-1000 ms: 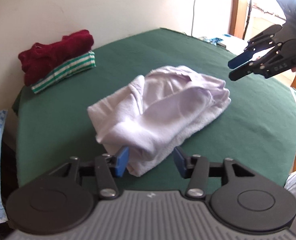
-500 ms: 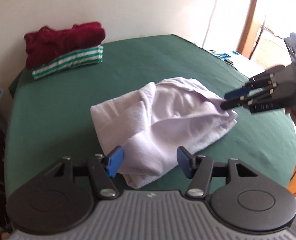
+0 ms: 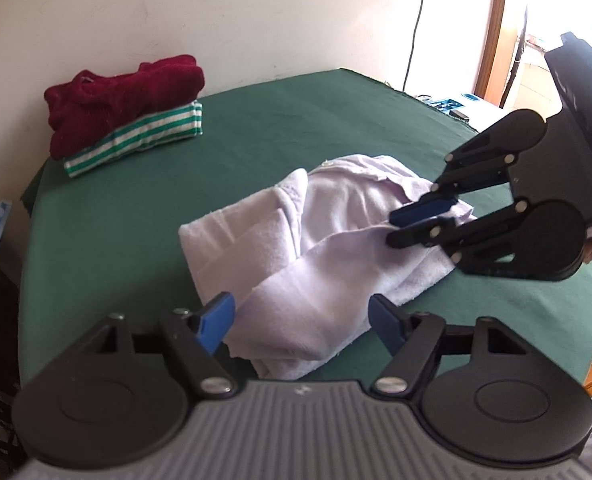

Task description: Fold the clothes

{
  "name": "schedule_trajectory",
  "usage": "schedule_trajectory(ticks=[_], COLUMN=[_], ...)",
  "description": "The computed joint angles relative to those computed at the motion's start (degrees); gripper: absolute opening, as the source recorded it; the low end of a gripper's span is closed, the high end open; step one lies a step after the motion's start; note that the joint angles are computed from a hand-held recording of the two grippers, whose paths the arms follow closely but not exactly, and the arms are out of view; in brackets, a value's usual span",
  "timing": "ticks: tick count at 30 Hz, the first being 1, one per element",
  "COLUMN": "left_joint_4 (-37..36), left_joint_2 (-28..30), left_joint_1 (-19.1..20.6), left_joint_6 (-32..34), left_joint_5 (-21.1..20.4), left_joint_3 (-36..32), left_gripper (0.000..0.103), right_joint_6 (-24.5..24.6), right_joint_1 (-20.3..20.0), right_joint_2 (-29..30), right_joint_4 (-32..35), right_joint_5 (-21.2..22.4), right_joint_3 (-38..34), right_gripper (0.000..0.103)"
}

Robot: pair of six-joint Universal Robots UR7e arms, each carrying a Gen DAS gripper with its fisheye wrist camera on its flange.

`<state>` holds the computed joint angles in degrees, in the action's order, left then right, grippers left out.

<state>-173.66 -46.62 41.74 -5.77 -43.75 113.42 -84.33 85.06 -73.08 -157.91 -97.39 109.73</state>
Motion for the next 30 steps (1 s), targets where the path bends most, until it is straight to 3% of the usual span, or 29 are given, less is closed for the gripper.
schedule_trajectory(ticks=[4,9,11,13,15,20,22,27,30], left_joint_4=[0.9,0.8,1.1,1.6,2.0,1.1,1.6,1.6,2.6], left_joint_2=[-0.4,0.8,1.5,2.2,2.5,2.9,3.5,4.6,4.7], left_joint_1=[-0.2,-0.1,0.2,0.4,0.7,0.7,0.5,-0.4,-0.1], left_joint_6=[0.4,0.8,0.7,0.5,-0.1,-2.7,-2.4,0.4,-1.5], left_joint_5=[-0.7,0.8,1.6,2.4,3.1,3.1,3.9,6.1,6.6], left_joint_3=[0.6,-0.5,-1.4,-2.1,-2.4,-1.9,-2.2,-2.7,-3.1], left_gripper=[0.067,0.064,0.063,0.064,0.063,0.059,0.058,0.059,0.06], right_joint_6=[-1.6,-5.1,-5.4,-6.1,-8.6,-3.6,-3.5,-5.9,-6.5], right_joint_1=[0.1,-0.5,-0.9,-1.7,-2.6,-4.6,-4.9,-6.0,-5.9], right_joint_2=[-2.8,-3.0,-3.1,-3.6,-4.5,-4.5,-2.9,-2.5,-1.2], right_joint_4=[9.8,2.2,0.6,-1.2,-5.6,-13.9,-19.7,-25.1,-28.5], right_joint_5=[-1.8,-3.4,-3.3,-2.1,-0.2,2.2,2.4,6.5,6.4], right_joint_3=[-2.1,0.4,0.9,1.9,4.0,6.3,7.1,8.7,8.7], right_gripper=[0.011,0.011,0.016,0.038,0.044,0.032,0.031,0.031,0.031])
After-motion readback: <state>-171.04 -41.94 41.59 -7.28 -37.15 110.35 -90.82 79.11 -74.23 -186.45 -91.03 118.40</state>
